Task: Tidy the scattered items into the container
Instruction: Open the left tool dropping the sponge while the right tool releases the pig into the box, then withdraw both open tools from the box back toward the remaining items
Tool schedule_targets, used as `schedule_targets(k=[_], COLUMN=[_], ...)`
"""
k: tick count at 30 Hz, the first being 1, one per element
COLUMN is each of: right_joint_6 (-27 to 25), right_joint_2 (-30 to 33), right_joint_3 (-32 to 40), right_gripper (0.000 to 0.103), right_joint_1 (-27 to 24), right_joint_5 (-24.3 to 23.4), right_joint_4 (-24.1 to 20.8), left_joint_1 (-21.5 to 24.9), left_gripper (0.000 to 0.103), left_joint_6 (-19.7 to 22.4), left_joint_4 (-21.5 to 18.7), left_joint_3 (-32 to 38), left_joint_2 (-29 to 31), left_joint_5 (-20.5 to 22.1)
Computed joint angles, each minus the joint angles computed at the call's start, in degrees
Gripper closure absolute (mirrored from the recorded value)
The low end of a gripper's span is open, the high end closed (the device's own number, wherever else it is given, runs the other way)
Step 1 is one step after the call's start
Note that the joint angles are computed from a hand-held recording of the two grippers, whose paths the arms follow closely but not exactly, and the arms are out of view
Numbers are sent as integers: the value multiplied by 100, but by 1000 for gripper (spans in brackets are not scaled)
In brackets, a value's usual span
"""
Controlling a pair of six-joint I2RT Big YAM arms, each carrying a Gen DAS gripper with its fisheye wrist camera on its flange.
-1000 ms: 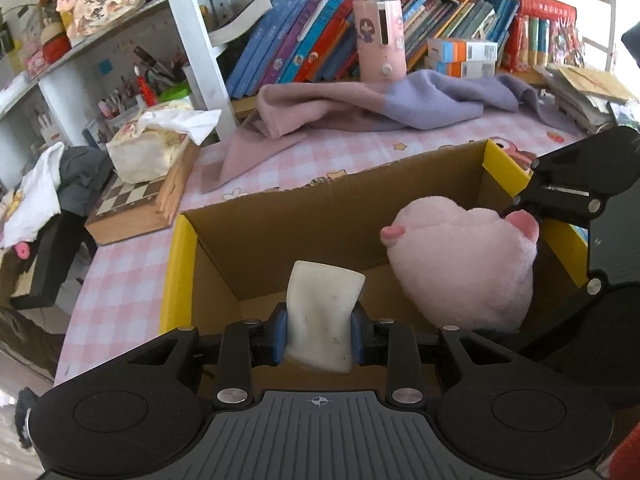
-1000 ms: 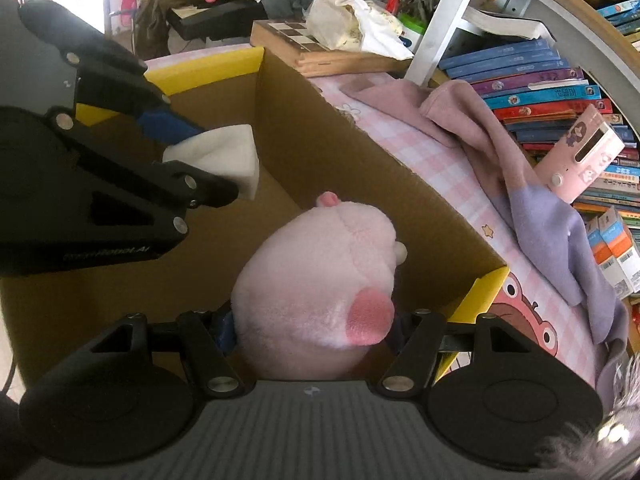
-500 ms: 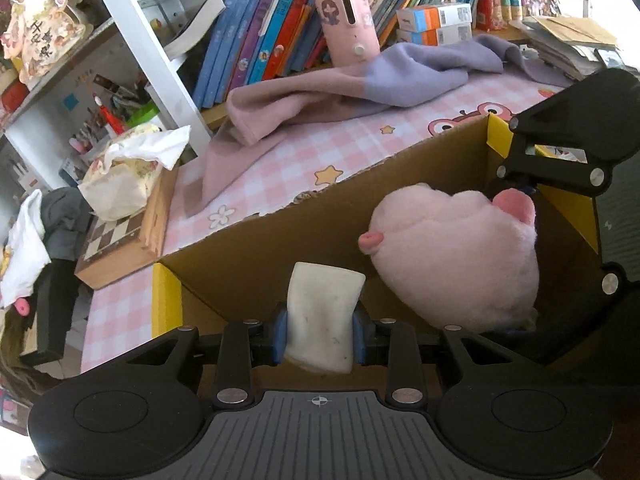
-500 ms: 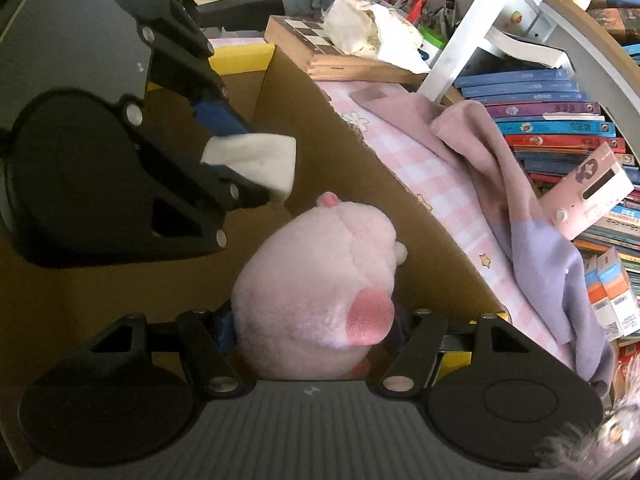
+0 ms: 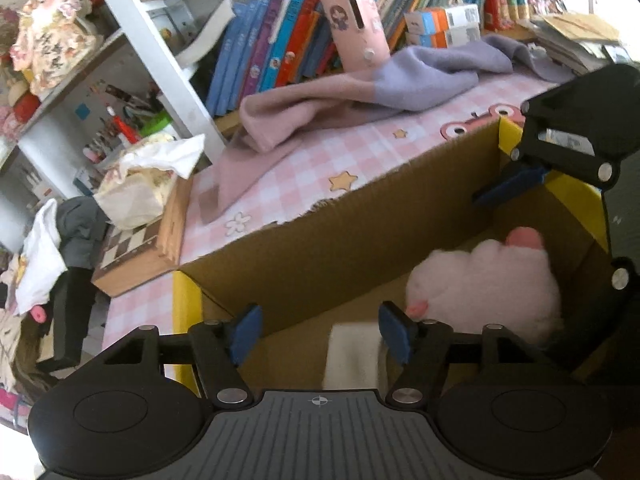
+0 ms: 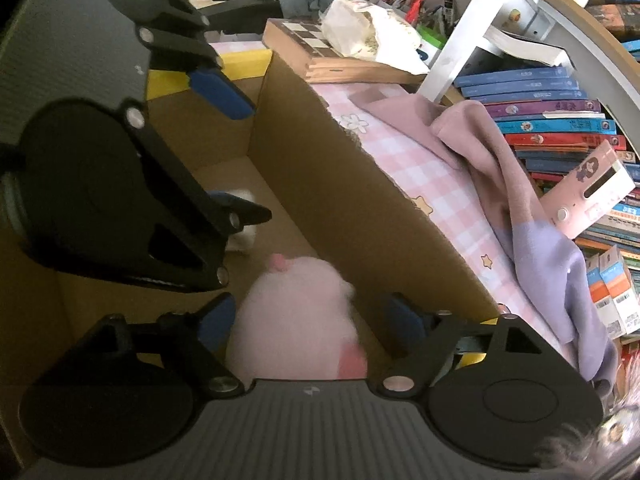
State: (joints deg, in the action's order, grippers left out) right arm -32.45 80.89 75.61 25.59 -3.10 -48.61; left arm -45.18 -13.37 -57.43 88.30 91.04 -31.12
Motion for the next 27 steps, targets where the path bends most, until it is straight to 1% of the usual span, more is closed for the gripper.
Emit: schedule_targets(k=[2, 6, 13, 17, 20, 23, 25, 27], right_joint_6=[35, 81, 379, 528, 731, 962, 1111, 1225], right_joint_2=[-49, -288, -763, -1098, -1396, -1673, -1838, -2007], right_joint_3=[-59, -300, -591, -763, -896, -1053, -1153, -1255], right_gripper=[18, 18, 18, 18, 18, 18, 18, 18], right_joint_1=[-2, 11, -57, -117, -175, -196, -178, -151], right_joint_5=[17, 54, -148, -283, -469, -495, -443, -379], right_joint_4=[93, 416, 705, 826, 953, 1092, 1173, 1246], left_joint_1=[-47, -183, -449, -668, -855, -1003, -1094, -1207], left_gripper=[37, 37, 37, 37, 32, 32, 32, 32], left_joint_6=[-89, -251, -680, -914, -1220, -1604, -1947, -2405], left_joint_4=[0, 34, 114, 104, 68, -62, -189, -408], left_joint_3=[-20, -106, -225, -289, -364, -421, -458, -466], left_joint_2=[-57, -208, -500, -682, -859, -1018, -1107, -1150], left_joint_5=[-73, -293, -707, -1047, -1327, -1537, -1644, -1789])
